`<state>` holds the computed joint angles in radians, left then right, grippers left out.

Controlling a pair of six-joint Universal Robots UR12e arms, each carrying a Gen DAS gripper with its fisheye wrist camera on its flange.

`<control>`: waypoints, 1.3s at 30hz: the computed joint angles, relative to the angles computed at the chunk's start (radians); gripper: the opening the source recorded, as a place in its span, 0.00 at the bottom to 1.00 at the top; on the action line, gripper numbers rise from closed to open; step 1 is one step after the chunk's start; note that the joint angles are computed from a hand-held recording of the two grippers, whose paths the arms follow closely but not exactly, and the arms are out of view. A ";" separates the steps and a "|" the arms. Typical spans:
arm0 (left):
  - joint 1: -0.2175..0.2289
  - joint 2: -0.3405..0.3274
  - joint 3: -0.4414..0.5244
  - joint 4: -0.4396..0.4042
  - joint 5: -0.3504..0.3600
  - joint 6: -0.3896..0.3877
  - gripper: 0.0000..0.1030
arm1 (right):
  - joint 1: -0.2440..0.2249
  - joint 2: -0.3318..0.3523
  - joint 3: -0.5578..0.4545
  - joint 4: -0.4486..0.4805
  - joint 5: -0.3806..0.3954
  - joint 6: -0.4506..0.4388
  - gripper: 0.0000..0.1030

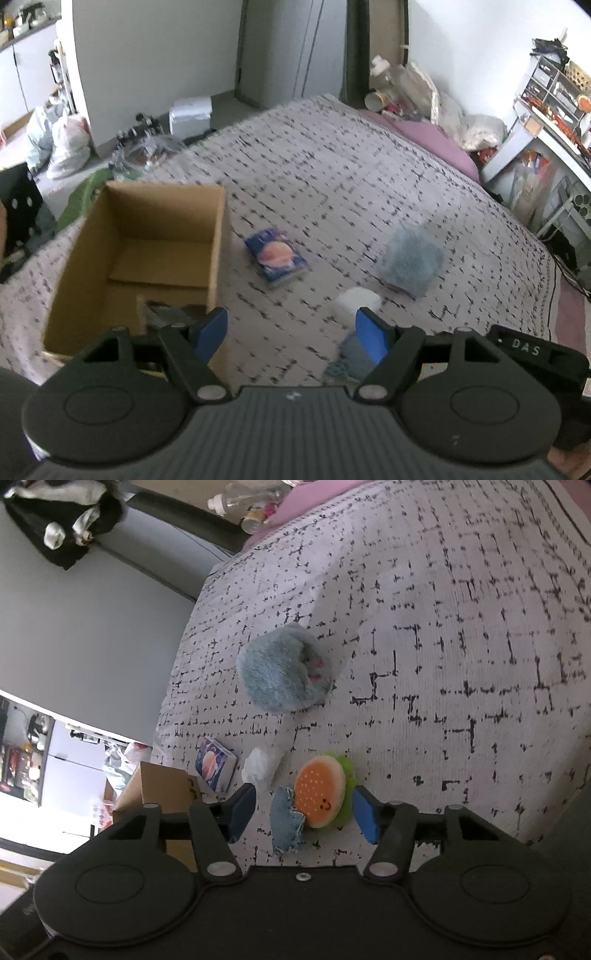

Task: Organize soft objects
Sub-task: 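Grasp the burger plush with the right tool while the left tool grasps the denim plush, then carry both plushes to the box and open the left tool over it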

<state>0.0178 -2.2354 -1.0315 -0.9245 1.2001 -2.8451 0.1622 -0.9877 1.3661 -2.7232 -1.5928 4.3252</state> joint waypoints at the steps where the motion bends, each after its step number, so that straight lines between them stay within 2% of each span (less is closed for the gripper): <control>1: -0.003 -0.002 -0.001 -0.004 -0.001 0.000 0.73 | -0.002 0.001 0.002 -0.007 0.005 0.006 0.54; 9: -0.033 -0.031 0.009 -0.064 0.007 -0.018 0.68 | -0.017 0.019 -0.003 -0.008 0.059 0.032 0.45; 15: -0.046 -0.058 0.026 -0.115 0.028 -0.027 0.63 | -0.025 0.033 -0.014 0.000 0.096 0.038 0.44; 22: -0.055 -0.090 0.049 -0.164 0.042 -0.037 0.62 | -0.034 0.053 -0.037 0.027 0.126 0.031 0.44; 25: -0.055 -0.106 0.069 -0.199 0.022 -0.050 0.62 | -0.035 0.061 -0.052 0.047 0.131 0.018 0.45; 27: -0.059 -0.108 0.066 -0.192 0.034 -0.053 0.62 | -0.036 0.066 -0.061 0.058 0.132 0.010 0.45; 28: -0.062 -0.104 0.058 -0.178 0.038 -0.038 0.61 | -0.037 0.068 -0.064 0.066 0.132 0.004 0.45; 29: -0.062 -0.102 0.054 -0.174 0.031 -0.027 0.53 | -0.037 0.071 -0.068 0.071 0.132 0.000 0.45; 30: -0.060 -0.103 0.056 -0.184 0.015 -0.024 0.43 | -0.037 0.073 -0.071 0.078 0.132 -0.004 0.42; 31: -0.058 -0.106 0.062 -0.197 -0.003 -0.030 0.39 | -0.036 0.074 -0.074 0.086 0.127 -0.011 0.39; 33: -0.058 -0.106 0.065 -0.200 -0.009 -0.035 0.29 | -0.033 0.075 -0.081 0.103 0.106 -0.030 0.22; 39: -0.054 -0.090 0.046 -0.155 -0.013 -0.039 0.23 | -0.029 0.065 -0.062 0.046 0.094 -0.046 0.09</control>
<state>-0.0357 -2.3253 -0.9851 -1.0796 1.1867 -2.8837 0.1333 -0.9224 1.3046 -2.6774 -1.4987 4.2793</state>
